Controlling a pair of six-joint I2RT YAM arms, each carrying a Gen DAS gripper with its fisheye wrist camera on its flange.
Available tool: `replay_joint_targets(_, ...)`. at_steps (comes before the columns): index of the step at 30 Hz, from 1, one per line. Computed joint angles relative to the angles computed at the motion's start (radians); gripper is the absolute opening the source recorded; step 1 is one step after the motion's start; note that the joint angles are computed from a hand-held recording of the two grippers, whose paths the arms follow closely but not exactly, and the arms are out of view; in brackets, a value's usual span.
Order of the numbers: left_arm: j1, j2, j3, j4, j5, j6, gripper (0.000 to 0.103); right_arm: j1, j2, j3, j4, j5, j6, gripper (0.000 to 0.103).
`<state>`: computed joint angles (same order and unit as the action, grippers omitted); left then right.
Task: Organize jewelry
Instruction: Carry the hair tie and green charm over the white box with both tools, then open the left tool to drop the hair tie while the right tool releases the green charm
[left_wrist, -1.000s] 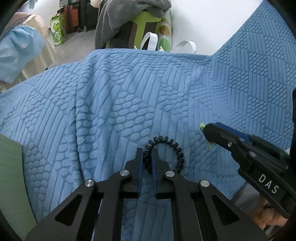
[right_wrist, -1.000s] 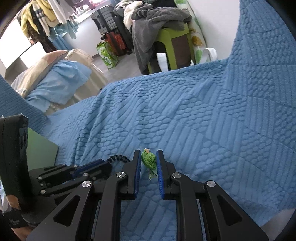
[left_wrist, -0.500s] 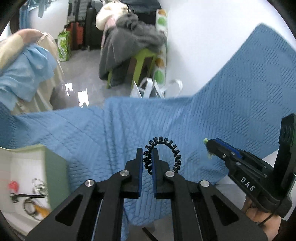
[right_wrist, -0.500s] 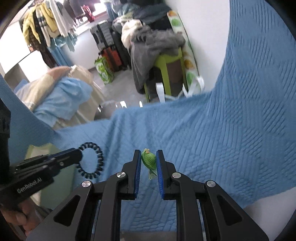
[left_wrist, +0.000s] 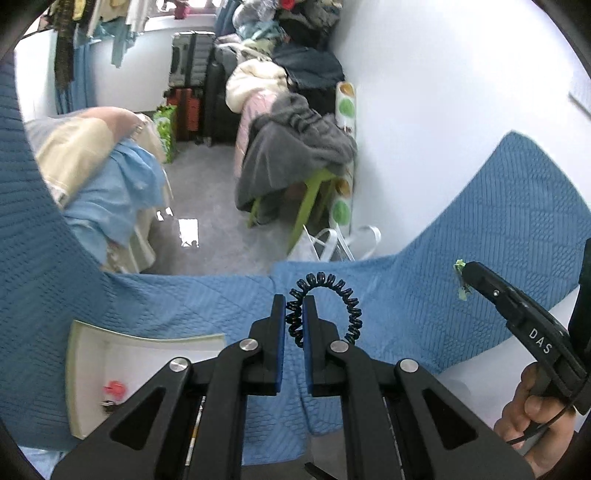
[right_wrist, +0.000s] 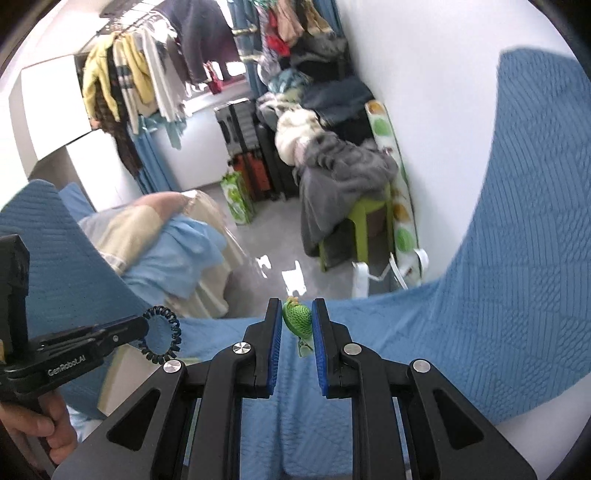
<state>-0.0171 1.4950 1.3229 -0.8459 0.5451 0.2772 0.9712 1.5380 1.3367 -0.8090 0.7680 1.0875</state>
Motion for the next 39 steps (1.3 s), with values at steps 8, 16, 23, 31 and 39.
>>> replay_joint_targets(8, 0.184, 0.044, 0.119, -0.107, 0.076, 0.130, 0.008, 0.051, 0.176, 0.276, -0.050, 0.047, -0.045, 0.014)
replay_joint_targets(16, 0.351, 0.127, 0.171, -0.157, 0.113, 0.253, 0.008, 0.084, 0.395, 0.524, -0.050, 0.019, -0.098, 0.014)
replay_joint_targets(23, 0.436, 0.189, 0.165, -0.135, 0.121, 0.306, 0.008, 0.101, 0.579, 0.704, -0.077, -0.006, -0.079, 0.014)
replay_joint_targets(31, 0.463, 0.269, 0.119, -0.094, 0.075, 0.389, 0.008, 0.114, 0.721, 0.799, -0.110, -0.050, -0.034, 0.014)
replay_joint_targets(39, 0.479, 0.329, 0.063, -0.025, 0.039, 0.427, 0.008, 0.122, 0.843, 0.864, -0.156, -0.087, 0.003, 0.014)
